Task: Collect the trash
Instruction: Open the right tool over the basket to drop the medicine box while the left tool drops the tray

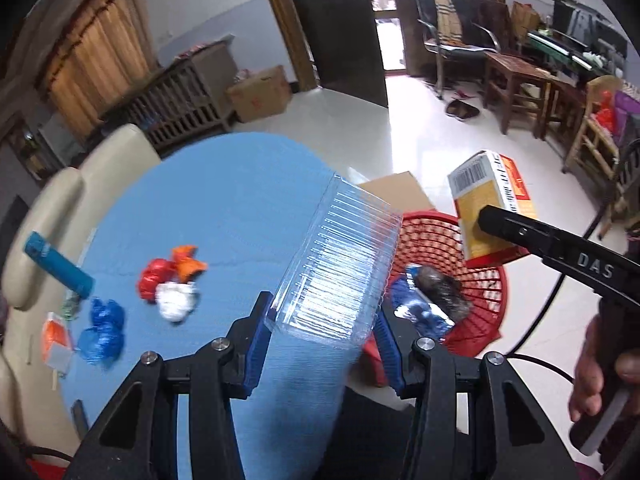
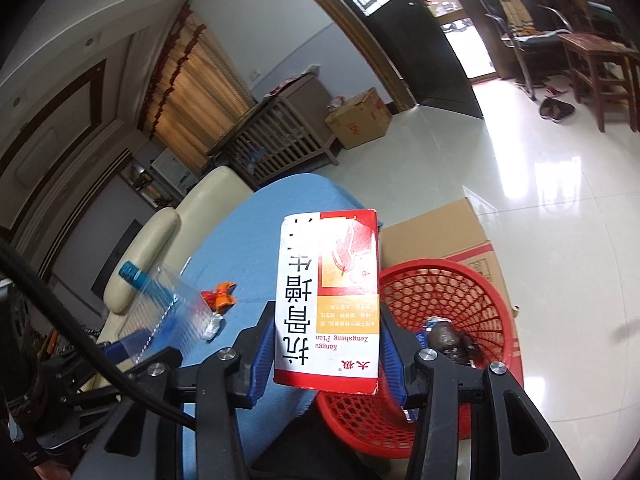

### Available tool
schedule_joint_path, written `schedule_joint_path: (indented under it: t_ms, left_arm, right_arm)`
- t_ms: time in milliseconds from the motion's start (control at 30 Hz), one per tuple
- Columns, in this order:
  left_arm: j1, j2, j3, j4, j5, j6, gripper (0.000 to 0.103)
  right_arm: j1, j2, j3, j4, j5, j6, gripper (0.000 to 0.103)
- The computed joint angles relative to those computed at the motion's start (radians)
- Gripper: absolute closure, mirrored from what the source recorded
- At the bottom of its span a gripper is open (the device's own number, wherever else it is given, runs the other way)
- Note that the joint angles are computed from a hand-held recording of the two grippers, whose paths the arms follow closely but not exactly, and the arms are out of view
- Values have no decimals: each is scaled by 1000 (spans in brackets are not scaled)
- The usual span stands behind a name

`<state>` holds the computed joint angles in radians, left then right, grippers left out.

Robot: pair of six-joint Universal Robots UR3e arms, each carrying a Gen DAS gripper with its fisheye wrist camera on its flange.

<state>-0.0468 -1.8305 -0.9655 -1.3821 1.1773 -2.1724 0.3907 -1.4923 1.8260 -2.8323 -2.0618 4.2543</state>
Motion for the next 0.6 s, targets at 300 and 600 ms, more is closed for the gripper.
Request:
schedule_joint_path:
  t_ms: [300, 600]
  left_arm:
    - [-45, -70, 108, -164, -19, 19, 53]
    - [-96, -130, 177, -219, -17, -6, 52]
  right_arm:
    - [-44, -71, 148, -26, 34, 65, 53]
    - [-70, -88, 223, -69, 77, 97, 51]
